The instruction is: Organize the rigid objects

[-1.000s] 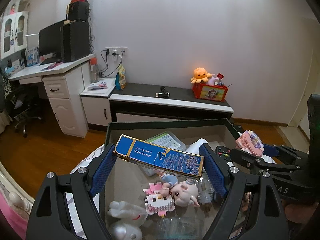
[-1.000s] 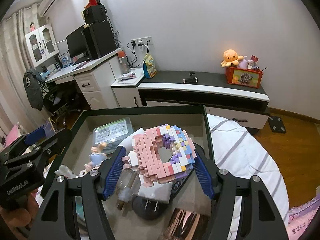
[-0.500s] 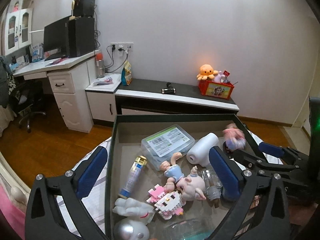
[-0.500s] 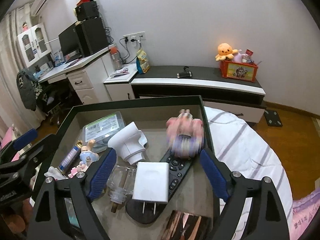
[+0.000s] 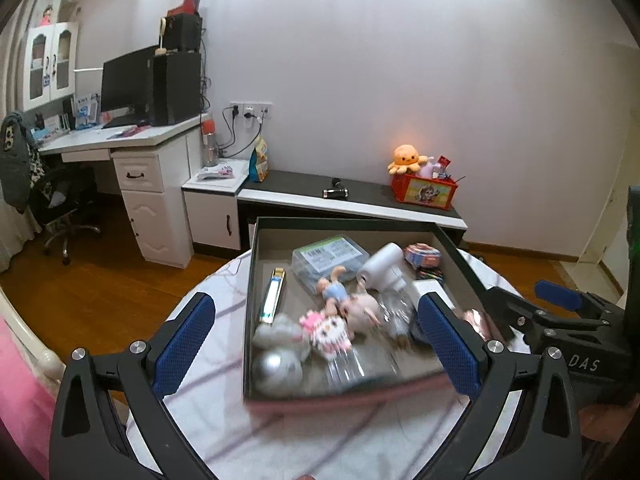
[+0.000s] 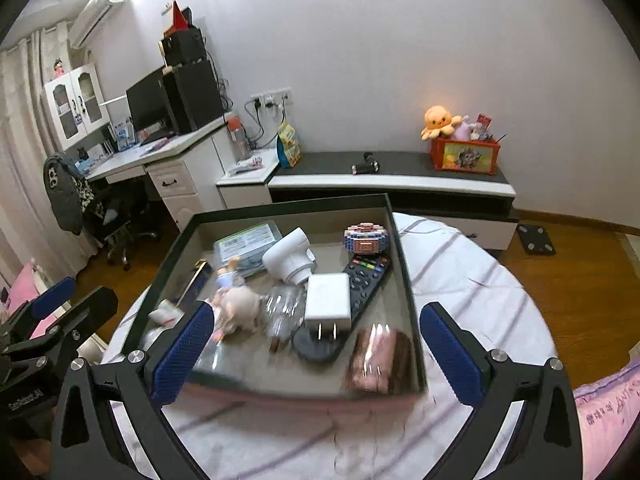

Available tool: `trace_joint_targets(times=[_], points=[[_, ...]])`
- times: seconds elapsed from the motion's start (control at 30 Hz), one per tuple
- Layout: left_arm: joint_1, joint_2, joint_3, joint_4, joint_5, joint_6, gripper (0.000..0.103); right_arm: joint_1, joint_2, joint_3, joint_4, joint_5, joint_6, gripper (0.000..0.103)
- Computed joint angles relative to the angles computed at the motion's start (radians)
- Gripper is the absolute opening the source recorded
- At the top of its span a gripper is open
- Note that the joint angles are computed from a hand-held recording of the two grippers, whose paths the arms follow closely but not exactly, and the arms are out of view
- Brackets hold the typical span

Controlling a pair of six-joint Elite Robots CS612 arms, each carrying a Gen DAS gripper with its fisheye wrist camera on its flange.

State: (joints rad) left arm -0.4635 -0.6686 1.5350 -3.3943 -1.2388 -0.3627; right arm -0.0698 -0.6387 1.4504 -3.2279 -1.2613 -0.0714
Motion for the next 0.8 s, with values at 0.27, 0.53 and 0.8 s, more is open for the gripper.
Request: trace_joint_targets(times=[0.27,0.53,0.8], points=[[-0.053,-0.091,0.189,-0.137,0.052,-0.031,0.103,-0.015,-0.102,0.215,-0.210,-0.018,0.035,0.103],[-0.102,-0.144,0.310,-0.224,0.112,-0.055,0.103,-0.021,-0.161,0.358,-0.343,-0.074,0.027,0.103],[-0.126,-0.169,0.355,-0.286,0.137,-0.039,0.103,-0.022,-0.187,0.409,-0.429,-0.087,0.038,0.103]])
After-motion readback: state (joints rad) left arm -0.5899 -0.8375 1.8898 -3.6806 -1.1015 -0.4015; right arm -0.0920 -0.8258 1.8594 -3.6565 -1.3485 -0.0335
